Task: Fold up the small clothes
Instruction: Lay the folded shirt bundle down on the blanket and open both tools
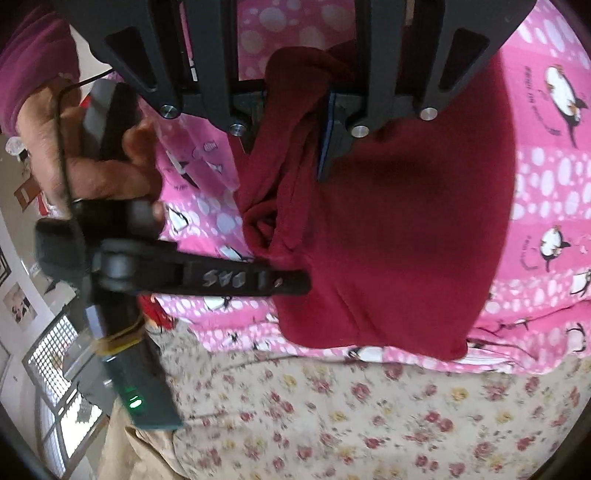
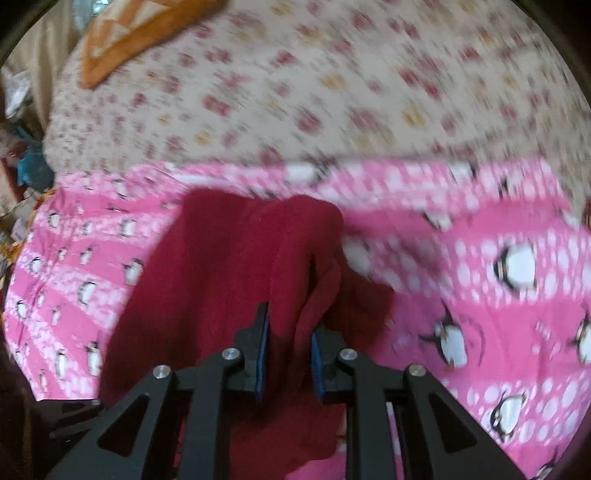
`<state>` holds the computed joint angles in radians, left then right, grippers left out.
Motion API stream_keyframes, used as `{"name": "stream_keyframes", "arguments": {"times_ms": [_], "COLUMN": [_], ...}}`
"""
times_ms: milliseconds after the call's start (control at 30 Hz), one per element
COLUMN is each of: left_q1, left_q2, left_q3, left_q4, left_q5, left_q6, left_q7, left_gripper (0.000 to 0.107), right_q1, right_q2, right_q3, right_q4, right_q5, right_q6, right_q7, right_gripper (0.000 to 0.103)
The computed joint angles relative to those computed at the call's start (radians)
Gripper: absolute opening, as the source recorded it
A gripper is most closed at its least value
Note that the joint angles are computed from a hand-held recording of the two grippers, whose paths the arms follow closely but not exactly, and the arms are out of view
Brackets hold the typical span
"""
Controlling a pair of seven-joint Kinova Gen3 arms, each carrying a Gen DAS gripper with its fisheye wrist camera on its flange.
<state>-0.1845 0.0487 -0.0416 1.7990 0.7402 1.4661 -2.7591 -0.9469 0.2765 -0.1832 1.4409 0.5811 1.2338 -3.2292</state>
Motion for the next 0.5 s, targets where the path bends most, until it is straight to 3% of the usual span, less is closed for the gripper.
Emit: {"name": "stream_keyframes", "arguments": {"times_ms": [67, 133, 167, 200, 267, 400, 500], "left_q1": [0.006, -0.015, -0.024, -0.052, -0.104, -0.159, -0.15], "left_q2": [-0.003, 0.013, 0.022, 0.029, 0.023, 0.008, 0.023], "left_q3": [-0.01, -0.008, -0.014, -0.016, -0.047, -0.076, -0.067], "left_q4": [-0.008, -0.058, -0.084, -0.111, -0.144, -0.14, -0.145], "left_q5": [-0.006, -0.028, -0.036, -0.039, -0.023, 0.041, 0.018], "left_q6": [0.021, 0.094, 0.13, 0.171, 0.224, 0.175, 0.119], "left_q7": [-0.008, -0.023, -0.028, -0.043, -0.115, -0.211, -0.154], "left_gripper": [0.005, 0.01, 0.011, 0.011, 0.012, 0.015, 0.015], "right_q1": [0.026, 0.022, -0.002, -0.045, -0.096, -0.133, -0.167], "right_q2": [-0.012, -0.017, -0.011, -0.008, -0.009, -0.018, 0.038], "right_q3": [-0.043, -0.062, -0.044, -0.008, 0.007, -0.046, -0.049], "right_q4": [0.055, 0.058, 0.038, 0.019, -0.016, -0.046, -0.129], "right_q5": [0.018, 0.043, 0.04, 0.039, 0.058, 0.14, 0.178], "right_q6": [-0.028, 0.0, 0.038, 0.079, 0.142, 0.15, 0.178], "right_q7": [-0.059, -0.098, -0.096, -0.094, -0.114, -0.147, -0.054], "right_gripper": [0.019, 0.028, 0.039, 0.043, 0.043, 0.043, 0.043]}}
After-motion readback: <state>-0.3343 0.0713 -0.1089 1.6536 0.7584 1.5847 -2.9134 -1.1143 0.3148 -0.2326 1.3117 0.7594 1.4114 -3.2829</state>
